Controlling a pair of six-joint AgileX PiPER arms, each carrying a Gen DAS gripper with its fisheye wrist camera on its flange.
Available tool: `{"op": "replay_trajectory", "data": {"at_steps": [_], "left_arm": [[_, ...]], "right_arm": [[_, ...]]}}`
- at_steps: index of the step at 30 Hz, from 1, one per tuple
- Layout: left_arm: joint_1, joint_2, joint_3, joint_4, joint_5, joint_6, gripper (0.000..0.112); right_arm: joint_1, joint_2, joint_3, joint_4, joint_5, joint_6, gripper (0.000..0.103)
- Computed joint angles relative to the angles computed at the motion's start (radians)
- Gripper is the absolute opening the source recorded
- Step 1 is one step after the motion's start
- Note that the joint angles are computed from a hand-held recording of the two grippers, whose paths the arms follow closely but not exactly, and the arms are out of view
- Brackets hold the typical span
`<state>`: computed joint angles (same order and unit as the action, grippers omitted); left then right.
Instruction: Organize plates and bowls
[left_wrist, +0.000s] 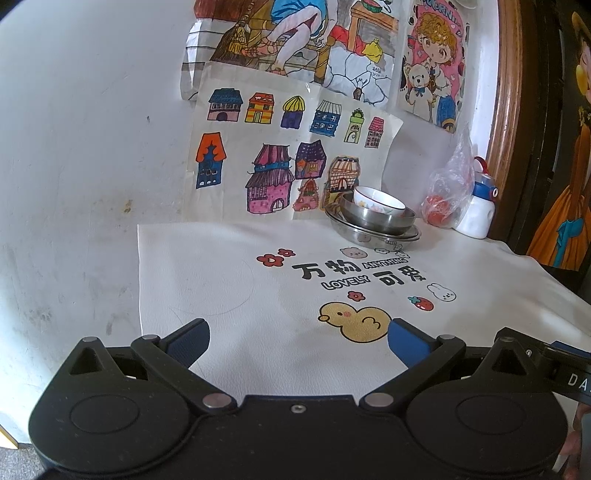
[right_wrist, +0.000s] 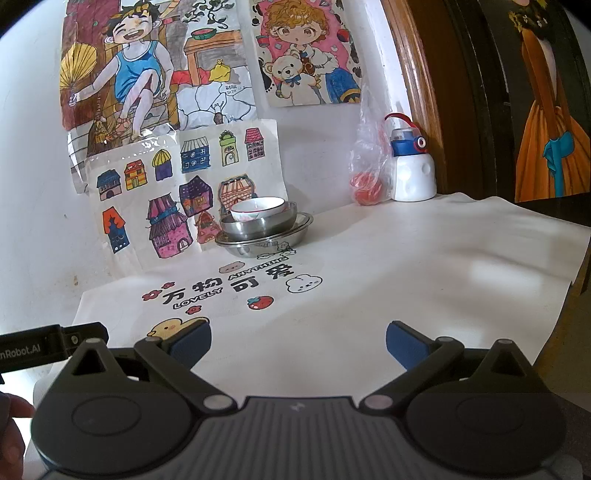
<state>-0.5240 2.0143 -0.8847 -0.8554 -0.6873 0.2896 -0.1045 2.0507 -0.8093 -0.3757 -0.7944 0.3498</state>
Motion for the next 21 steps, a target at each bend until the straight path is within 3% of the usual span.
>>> {"op": "replay_trajectory", "data": {"at_steps": [21], "left_arm": [[0.0,0.0,-0.001,-0.001,0.001,0.001,0.102]], "right_arm": [[0.002,0.001,0.002,0.003,-0.004,-0.003,0.103]]}}
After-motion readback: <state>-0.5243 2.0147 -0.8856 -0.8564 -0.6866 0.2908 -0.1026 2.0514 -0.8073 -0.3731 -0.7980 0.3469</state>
